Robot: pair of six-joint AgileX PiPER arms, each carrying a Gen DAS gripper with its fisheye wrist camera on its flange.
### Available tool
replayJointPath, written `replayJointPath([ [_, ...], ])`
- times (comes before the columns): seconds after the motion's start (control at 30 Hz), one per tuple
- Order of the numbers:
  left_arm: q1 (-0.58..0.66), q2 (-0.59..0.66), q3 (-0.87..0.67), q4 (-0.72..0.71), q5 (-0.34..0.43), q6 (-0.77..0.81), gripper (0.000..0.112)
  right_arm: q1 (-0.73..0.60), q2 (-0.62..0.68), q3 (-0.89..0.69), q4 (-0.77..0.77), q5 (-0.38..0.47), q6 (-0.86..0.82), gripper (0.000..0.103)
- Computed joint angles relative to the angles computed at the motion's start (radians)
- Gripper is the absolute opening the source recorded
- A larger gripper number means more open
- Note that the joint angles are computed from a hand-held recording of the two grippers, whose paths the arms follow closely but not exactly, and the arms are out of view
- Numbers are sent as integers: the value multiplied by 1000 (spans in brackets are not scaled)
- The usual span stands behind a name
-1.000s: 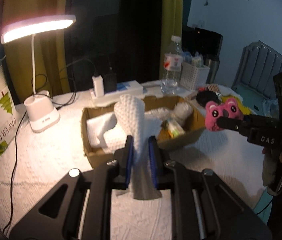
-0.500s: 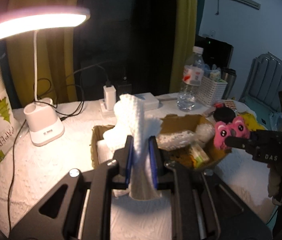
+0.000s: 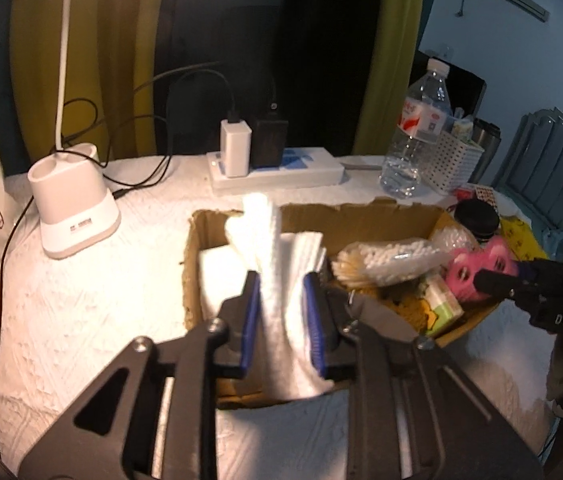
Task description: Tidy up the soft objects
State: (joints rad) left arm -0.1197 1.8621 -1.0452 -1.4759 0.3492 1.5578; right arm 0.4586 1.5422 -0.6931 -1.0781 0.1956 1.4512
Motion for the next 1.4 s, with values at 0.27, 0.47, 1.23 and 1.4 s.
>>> replayJointPath([
  [0.27,30,-52,41,-72,32,74,61,47,-36,-11,34,81,-6,49],
  [0.47,74,-144,109,-141,87,150,74,118,-91,1,-3,149,74,49],
  [1.23,269,-630,396,-49,345,172,77,740,-298,-26,-58,794,337,56],
  [1.4,351,-725,424,5,432,112,77,889,-299,-63,-43,962,372,57],
])
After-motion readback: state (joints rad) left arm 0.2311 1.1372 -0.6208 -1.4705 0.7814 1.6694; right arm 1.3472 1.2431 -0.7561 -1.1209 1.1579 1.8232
